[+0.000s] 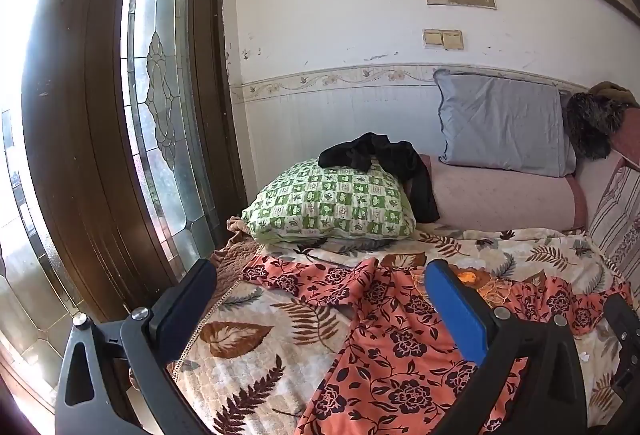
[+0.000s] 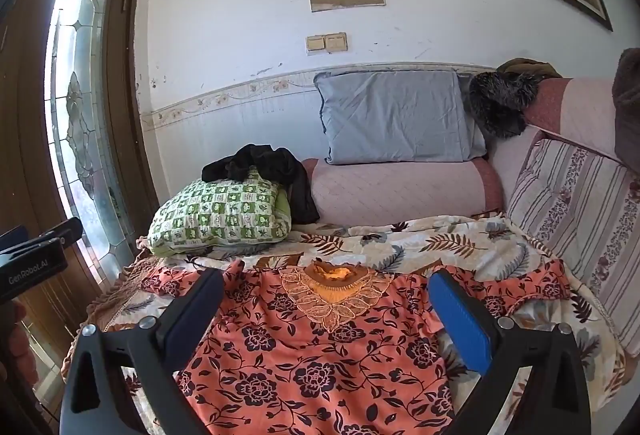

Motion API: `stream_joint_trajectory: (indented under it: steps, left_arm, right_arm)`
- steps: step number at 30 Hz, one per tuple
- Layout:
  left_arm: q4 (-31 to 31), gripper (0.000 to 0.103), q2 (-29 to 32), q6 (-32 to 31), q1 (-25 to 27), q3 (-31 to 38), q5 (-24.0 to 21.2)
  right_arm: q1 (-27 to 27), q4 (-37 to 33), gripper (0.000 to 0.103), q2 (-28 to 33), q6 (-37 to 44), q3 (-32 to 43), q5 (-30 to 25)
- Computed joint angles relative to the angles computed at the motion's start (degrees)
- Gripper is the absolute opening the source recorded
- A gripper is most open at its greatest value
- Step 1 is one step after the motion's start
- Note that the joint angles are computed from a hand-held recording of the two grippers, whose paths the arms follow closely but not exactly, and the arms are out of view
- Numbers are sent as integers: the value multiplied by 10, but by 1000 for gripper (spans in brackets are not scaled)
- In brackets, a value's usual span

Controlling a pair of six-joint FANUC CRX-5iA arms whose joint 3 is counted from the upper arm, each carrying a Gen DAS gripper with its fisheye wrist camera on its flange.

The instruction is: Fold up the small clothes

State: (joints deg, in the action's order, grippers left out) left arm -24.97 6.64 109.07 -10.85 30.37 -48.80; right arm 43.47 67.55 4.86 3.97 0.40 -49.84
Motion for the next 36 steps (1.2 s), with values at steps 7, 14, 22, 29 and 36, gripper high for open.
stream_joint_trajectory:
  steps: [7,14,22,29,36]
  left_arm:
    - [-1,103,4,-3,-4,5,-4]
    - [2,103,6,-6,-3,6,-5]
    - [-3,103,10,-1,-4,10,-9]
    - [-1,103,8,-2,-2,6,-6]
    - [0,103,9,-2,0,4,-2]
  right_arm:
    - [1,-5,103,-1,-2,1,-3]
    - [9,-11,103,13,6,22,-17]
    - [4,-12,103,8,8,12,-9]
    - [6,-37,103,10,36,21,-14]
    - [0,-14,103,8,11,9,1]
